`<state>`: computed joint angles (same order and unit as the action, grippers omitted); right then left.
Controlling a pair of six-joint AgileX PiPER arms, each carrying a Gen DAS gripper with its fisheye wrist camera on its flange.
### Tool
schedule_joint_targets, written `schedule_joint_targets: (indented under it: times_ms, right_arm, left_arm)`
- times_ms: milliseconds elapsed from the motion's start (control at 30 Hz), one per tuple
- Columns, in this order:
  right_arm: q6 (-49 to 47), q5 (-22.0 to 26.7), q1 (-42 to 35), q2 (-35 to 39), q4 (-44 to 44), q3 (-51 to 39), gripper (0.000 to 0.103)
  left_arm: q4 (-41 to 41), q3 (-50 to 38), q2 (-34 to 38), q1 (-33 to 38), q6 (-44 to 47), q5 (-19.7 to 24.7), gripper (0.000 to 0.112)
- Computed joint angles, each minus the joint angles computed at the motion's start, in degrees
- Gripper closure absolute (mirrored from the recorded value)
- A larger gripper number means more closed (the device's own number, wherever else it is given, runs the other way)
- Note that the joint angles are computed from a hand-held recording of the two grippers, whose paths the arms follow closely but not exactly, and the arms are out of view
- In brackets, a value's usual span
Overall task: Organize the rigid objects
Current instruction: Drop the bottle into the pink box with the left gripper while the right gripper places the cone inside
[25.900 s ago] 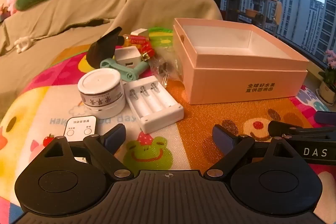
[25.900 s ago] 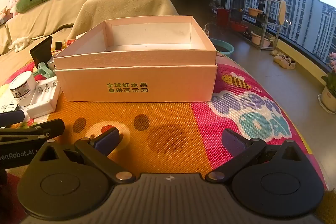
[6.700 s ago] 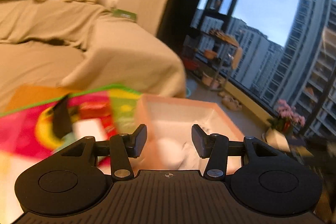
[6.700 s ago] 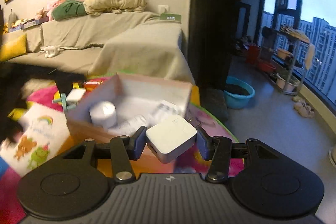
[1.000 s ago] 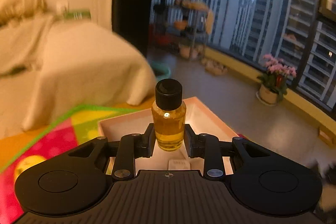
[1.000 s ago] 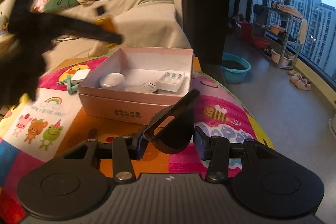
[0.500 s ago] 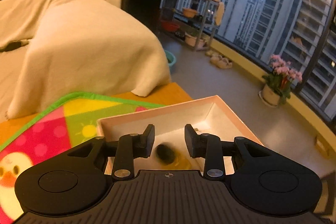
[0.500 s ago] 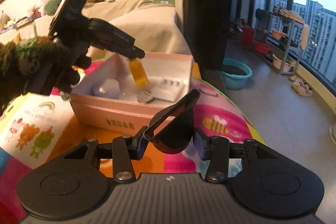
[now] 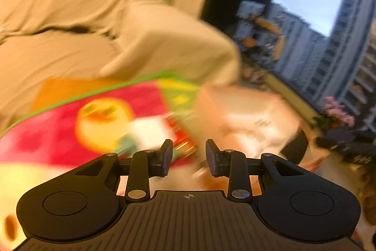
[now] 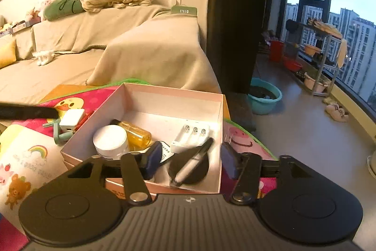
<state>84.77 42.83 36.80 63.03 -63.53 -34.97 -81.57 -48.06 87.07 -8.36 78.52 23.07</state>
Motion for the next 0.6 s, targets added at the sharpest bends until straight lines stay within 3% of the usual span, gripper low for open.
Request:
schedule_joint_targets:
  times_ms: [133, 300, 433, 600]
  right_arm:
    - [3.0, 2.5, 4.4, -1.5, 1.1, 2.1, 0.040]
    - [7.4, 9.6, 13.5, -1.9, 3.4, 4.0, 0.038]
    - [8.9, 13.3, 18.8, -1.4, 5.1, 4.3, 0.034]
    - [10.1, 12.7, 18.9, 1.9, 5.8, 3.7, 0.032]
  left_arm:
    - [2.6, 1.0, 0.8, 3.9, -2.2, 1.2, 0.078]
    - [2.4, -0.8, 3.2, 4.5, -2.8, 2.1, 0.078]
    - [-3.6, 0.3, 2.7, 1.0, 2.0, -4.9, 0.078]
    - [-9.3, -1.8, 3.4, 0.7, 5.6, -6.4, 0.078]
